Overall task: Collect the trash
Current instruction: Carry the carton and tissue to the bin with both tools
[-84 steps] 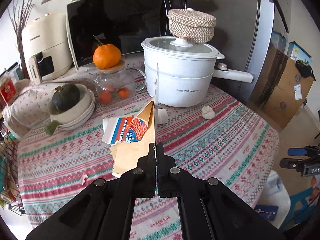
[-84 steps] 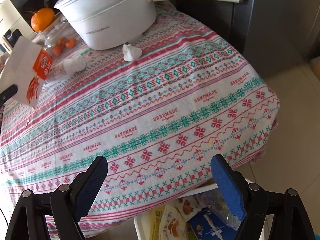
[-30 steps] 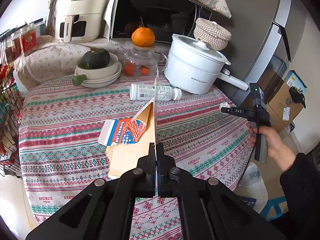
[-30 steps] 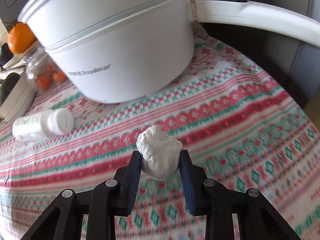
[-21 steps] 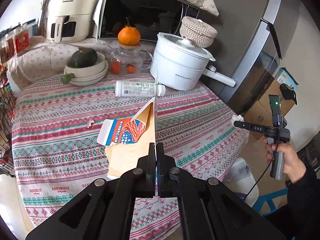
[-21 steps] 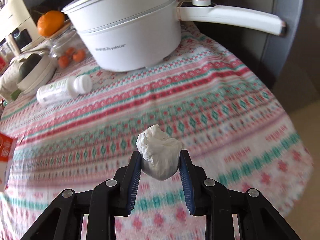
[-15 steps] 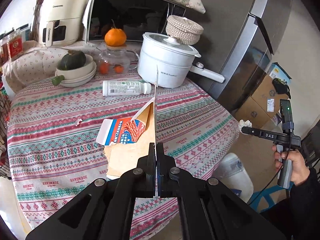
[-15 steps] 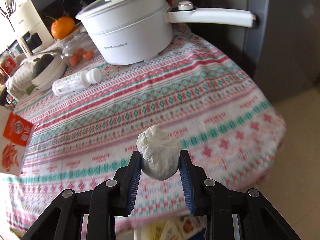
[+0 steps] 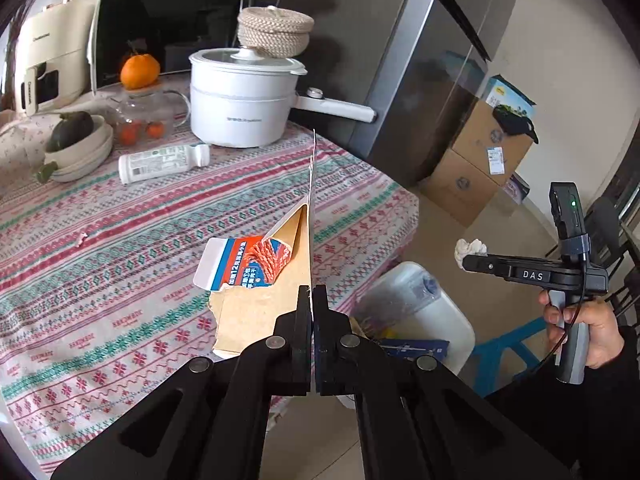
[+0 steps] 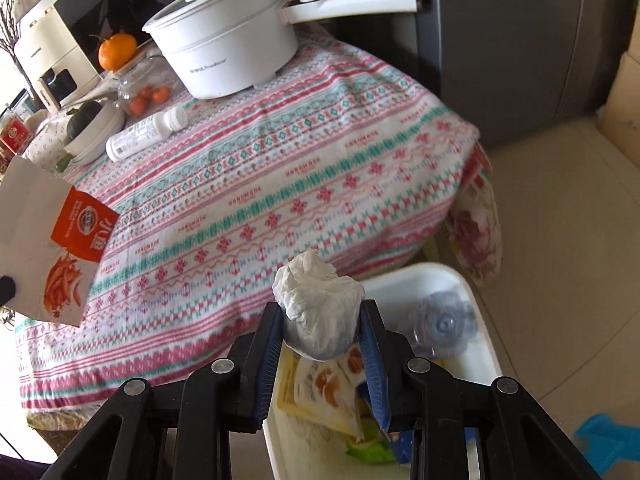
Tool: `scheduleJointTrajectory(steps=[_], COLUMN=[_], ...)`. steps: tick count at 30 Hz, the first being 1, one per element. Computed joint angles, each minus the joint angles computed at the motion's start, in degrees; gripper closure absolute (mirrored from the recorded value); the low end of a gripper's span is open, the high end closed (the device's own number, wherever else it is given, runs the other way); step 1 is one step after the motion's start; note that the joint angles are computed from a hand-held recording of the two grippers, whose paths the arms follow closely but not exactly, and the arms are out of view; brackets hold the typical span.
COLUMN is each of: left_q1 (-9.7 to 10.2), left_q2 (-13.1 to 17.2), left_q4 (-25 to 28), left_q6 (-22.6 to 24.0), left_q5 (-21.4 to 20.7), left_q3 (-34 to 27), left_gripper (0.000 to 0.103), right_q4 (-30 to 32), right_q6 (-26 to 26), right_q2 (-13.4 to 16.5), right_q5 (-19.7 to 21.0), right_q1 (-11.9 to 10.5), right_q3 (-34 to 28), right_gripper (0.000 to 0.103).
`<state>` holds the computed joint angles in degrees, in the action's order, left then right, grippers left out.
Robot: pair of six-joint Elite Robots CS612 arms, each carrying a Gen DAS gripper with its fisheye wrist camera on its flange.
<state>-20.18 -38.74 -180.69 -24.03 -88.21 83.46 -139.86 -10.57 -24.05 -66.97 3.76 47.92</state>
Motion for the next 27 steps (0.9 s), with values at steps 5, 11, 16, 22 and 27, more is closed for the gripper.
scheduleJointTrajectory(steps=[5,11,16,22,27], left_q1=[-1.12,-2.43,-2.86,-3.35,-3.43], left_q2=[0.68,2.24,4.56,8.18,11.25], left_q4=[0.74,2.07,3.52,5.16,9.27], left_q6=[2.38,4.71,4.74,1.59,-1.71], left_q5=[-2.87,-7.44,-15.15,-22.44,-25.41], left_q3=[-1.07,-3.57,-7.36,-12.71,-16.9], left_gripper=[0.103,0.103,0.103,0.103,0.103], right_q4=[-2.48,-5.27,-5.75,-7.09,-6.52], right_q6=[0.89,2.37,3.9,6.14,7.71], right_q2=[-1.62,-3.35,-4.04,-4.36,-3.94], right_q5=[-0.31,-0.66,-1.36,-2.84,-4.92], right_q1=[-0.73,-1.66,-2.45,-3.21,-3.64], right_q3=[3.86,7.68,9.56,10.66,10.05], right_gripper=[0.069,0.069,0.069,0.069,0.069])
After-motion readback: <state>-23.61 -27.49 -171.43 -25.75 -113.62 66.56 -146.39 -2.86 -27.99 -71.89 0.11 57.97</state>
